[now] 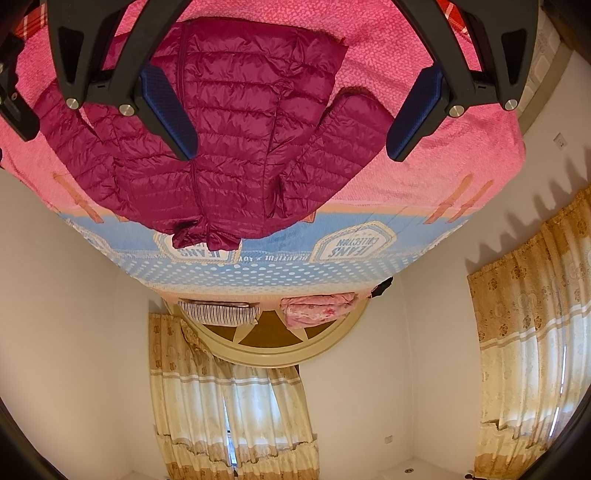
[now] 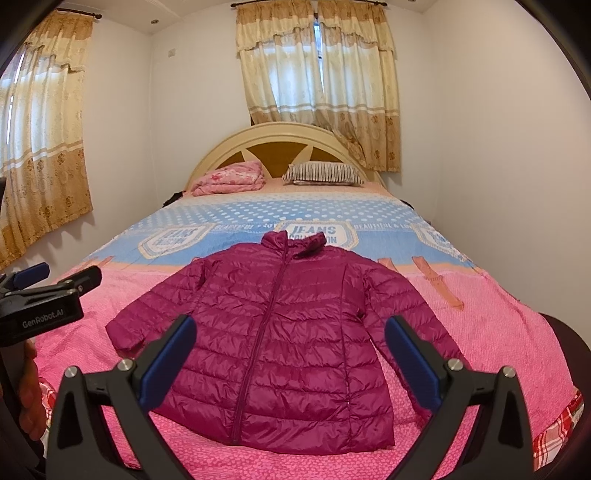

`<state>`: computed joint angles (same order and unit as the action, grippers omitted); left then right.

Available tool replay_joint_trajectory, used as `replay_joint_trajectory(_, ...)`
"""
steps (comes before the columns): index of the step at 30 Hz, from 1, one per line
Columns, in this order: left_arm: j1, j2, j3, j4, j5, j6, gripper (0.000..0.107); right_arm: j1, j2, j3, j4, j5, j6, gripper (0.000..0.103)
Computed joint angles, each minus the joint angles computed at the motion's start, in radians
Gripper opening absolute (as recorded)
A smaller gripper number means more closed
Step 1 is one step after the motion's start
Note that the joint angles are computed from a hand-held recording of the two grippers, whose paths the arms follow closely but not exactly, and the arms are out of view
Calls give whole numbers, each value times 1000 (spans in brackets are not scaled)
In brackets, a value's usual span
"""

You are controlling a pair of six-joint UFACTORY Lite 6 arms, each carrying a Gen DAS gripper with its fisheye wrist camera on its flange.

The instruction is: Fold large clothes

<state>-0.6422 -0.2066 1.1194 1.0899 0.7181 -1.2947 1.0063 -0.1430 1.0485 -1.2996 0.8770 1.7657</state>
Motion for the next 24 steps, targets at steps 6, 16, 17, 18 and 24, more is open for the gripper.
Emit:
replay_joint_trajectory(6, 78, 140, 18, 66, -108, -71, 102, -170, -10, -74, 25, -190, 12, 103)
replay_joint_trajectory(16, 148, 517, 257, 107, -239, -35, 102, -543, 13, -224, 100, -477, 16, 103)
replay_joint_trajectory(17, 155, 563, 300, 101, -237, -15, 102, -584, 8, -245, 112, -495, 9, 103)
replay_joint_trajectory(18, 160, 596, 330, 103, -236, -4, 102, -619, 8, -260, 122, -510, 6, 103)
replay_joint_trajectory(24, 208, 851, 601, 10, -206, 133, 102, -836, 15, -351, 236, -625, -84, 98)
